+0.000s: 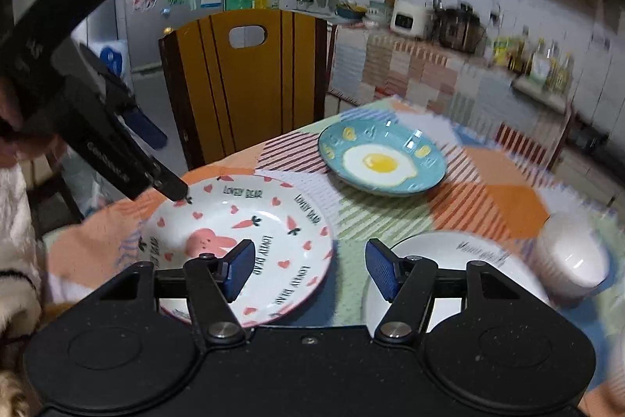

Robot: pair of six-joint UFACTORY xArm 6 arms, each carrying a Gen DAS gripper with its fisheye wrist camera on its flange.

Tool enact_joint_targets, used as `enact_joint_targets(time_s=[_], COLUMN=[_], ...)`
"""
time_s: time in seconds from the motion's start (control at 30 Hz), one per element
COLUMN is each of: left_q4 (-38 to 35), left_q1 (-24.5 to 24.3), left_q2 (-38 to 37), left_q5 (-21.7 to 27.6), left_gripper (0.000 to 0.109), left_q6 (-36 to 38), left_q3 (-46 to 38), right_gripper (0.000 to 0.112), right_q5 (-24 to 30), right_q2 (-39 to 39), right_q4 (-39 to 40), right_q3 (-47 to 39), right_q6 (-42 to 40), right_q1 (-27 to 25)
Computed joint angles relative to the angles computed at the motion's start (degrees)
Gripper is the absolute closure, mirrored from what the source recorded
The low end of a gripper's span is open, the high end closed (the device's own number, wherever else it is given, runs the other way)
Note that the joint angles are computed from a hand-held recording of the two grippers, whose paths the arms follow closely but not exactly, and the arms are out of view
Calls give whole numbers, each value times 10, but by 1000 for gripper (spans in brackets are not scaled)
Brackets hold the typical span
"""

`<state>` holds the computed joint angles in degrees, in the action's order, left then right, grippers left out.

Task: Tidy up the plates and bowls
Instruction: 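Grasp the bunny-and-carrot plate rim with the right tool and lift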

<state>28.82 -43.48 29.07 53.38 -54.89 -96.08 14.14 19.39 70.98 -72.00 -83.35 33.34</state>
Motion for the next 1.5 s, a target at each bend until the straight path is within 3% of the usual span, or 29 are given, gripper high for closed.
enact_joint_targets(time_s=[0.13,0.2,0.3,0.5,0.7,0.83,0.9,0.97,1.03,1.27,1.37,1.5], left_q4=[-10,-23,-33,-73,-113,-133,-149,-169,-155,-152,-158,-153], left_q1=[25,36,50,74,71,72,74,74,71,70,67,65], left_q2=[-10,-12,-31,-53,-45,-47,-49,-46,-40,-39,-40,-58], left_q5=[-98,-109,-128,-157,-162,-183,-208,-226,-222,-224,-205,-220], left_gripper=[40,40,40,44,53,62,75,84,83,83,83,83], left_q6=[22,18,-4,-11,3,0,6,21,11,-17,-15,-38], left_q3=[51,65,110,173,176,184,195,197,189,188,181,198], right_gripper=[45,45,45,45,53,71,74,85,91,91,90,90], right_q5=[38,69,106,126,119,115,110,99,94,105,99,122], right_q2=[22,30,43,83,106,119,120,122,127,130,131,126], right_q4=[-134,-156,-167,-148,-123,-122,-122,-127,-145,-96,-122,-113], right_q3=[-14,-21,-33,-53,-70,-83,-84,-83,-84,-87,-89,-88], right_q6=[190,246,289,339,345,363,368,379,403,371,374,350], right_q1=[-14,-23,-29,-27,-20,-19,-18,-15,-14,-20,-15,-23])
